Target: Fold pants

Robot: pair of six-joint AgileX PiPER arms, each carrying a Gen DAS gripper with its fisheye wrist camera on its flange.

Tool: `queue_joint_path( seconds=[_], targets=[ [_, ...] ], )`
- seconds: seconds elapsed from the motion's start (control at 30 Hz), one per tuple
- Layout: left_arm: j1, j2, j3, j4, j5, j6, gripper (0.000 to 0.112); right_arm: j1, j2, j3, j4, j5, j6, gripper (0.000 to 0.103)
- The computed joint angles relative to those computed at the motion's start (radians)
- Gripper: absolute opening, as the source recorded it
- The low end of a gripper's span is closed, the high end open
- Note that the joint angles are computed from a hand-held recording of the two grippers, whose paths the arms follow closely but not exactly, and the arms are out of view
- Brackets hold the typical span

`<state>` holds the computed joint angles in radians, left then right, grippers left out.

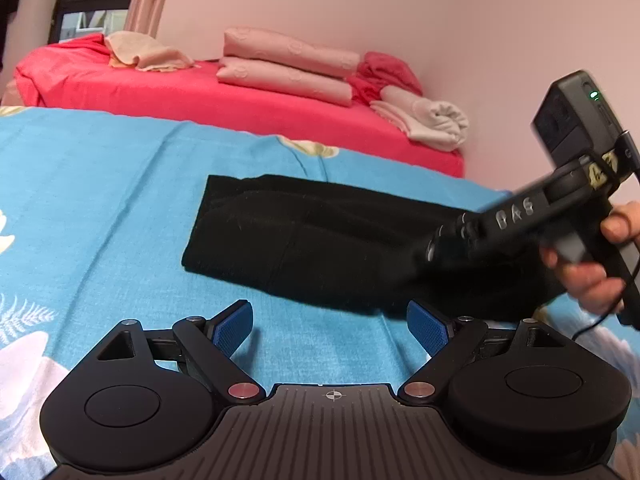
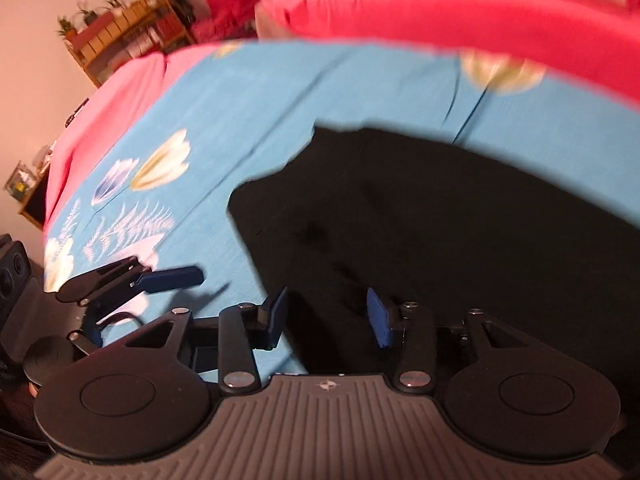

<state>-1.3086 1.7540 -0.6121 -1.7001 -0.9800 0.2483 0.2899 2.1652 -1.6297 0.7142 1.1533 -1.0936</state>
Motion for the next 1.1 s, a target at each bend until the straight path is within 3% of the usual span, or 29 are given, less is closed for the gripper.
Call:
queue_joint_path(
  seconds=[0.07,0.17,0.27,0.37,0.4,0.43,0.5,0.6,0.73,0.83,0.9,0.97,1.1],
  targets=[
    [-0.001,-0.004,0.022,0.028,0.004,-0.044,0.103,0.022,-0.026,0.006,-0.027,0.026,-0.042,0.05],
    [0.02,-0.021,0.068,0.107,0.036,-0.15,0.103,0.003,-0.073,0.085,0.067,-0.113,-0.167,0.049],
    [0.019,-0.03,0.096,0.138,0.034,-0.221,0.103,0.024,-0.093,0.137,0.129,-0.319,-0.222,0.049],
    [0.014,-0.031,0.102,0.131,0.024,-0.238,0.103,0.06,-0.059,0.122,0.075,-0.377,-0.217,0.048],
    [0.012,-0.031,0.101,0.128,0.021,-0.237,0.103,0.077,-0.059,0.141,0.067,-0.415,-0.229,0.039],
    [0.01,-0.03,0.1,0.124,0.018,-0.234,0.103,0.091,-0.06,0.159,0.062,-0.434,-0.243,0.018],
    [0.012,-0.031,0.098,0.125,0.02,-0.228,0.103,0.087,-0.075,0.19,0.091,-0.423,-0.309,0.008],
    [0.018,-0.032,0.1,0.14,0.032,-0.233,0.103,0.096,-0.159,0.277,0.174,-0.488,-0.496,0.007],
    [0.024,-0.033,0.104,0.155,0.04,-0.244,0.103,0.134,-0.17,0.175,0.209,-0.527,-0.573,0.007],
    [0.022,-0.032,0.107,0.156,0.036,-0.253,0.103,0.181,-0.093,0.041,0.215,-0.514,-0.664,0.007],
    [0.026,-0.033,0.109,0.159,0.04,-0.257,0.103,0.222,0.01,-0.096,0.094,-0.477,-0.578,0.007],
    [0.031,-0.034,0.111,0.163,0.046,-0.261,0.103,0.266,0.1,-0.175,-0.01,-0.512,-0.495,0.007],
    [0.045,-0.034,0.111,0.175,0.061,-0.262,0.103,0.283,0.181,-0.197,0.102,-0.558,-0.527,0.004]
  ],
)
